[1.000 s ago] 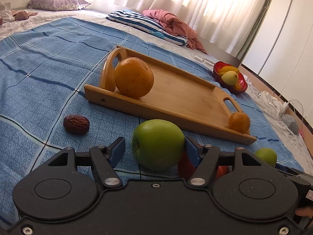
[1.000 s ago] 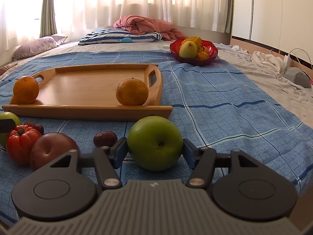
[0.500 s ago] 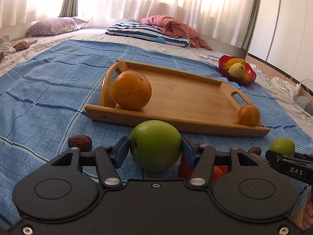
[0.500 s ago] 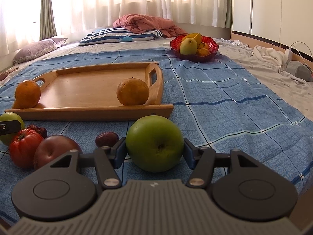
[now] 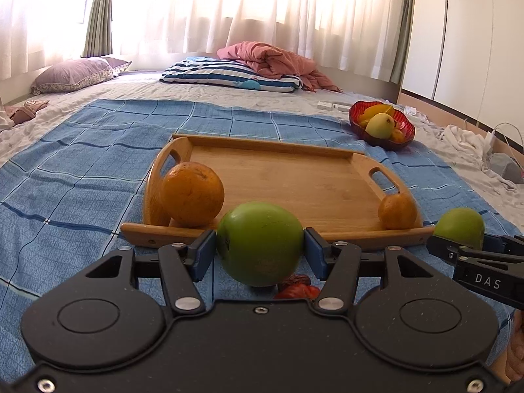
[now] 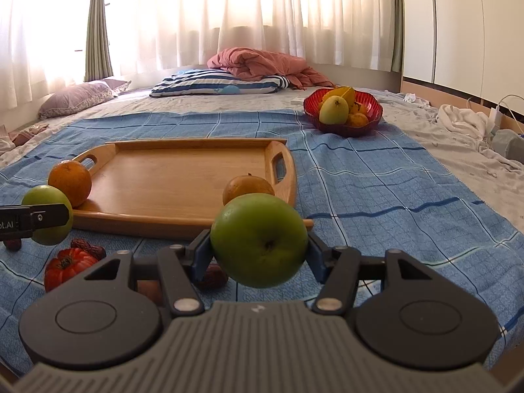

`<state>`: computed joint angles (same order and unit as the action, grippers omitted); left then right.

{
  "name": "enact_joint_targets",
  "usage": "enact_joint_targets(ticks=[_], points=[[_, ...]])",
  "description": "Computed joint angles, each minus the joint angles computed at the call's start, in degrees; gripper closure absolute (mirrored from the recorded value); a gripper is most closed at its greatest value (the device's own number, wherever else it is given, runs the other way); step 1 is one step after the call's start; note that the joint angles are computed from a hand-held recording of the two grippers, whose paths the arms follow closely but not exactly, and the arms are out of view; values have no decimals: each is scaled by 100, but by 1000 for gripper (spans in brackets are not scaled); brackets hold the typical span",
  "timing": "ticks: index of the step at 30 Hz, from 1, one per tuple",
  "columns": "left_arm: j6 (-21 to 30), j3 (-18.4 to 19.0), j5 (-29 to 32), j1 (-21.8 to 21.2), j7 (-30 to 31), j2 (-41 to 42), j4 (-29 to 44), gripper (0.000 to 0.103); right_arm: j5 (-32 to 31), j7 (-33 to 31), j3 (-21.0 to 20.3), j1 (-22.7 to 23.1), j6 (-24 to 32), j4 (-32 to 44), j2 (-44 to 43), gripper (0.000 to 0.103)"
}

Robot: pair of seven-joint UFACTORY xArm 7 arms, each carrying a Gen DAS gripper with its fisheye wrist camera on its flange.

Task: Organize fruits
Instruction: 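Lift and carry the green apple with the left gripper while the right carries its apple to the tray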

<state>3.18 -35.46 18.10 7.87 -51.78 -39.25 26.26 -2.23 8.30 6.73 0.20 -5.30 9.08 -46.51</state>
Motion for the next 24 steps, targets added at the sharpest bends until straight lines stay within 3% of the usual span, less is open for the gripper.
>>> enact_joint_targets(ticks=[11,18,24], points=[[-437,-7,-42,332,326,504,460,48,-8,-187,-248,400,-372,494,599,41],[-592,-313,-94,856,542,1123,927,47,-124,-540,-605,915,-700,849,1279,41],[-546,-859,147,1641,536,1667,1459,47,-265,-806,-1095,1532,-884,1258,1929,41]])
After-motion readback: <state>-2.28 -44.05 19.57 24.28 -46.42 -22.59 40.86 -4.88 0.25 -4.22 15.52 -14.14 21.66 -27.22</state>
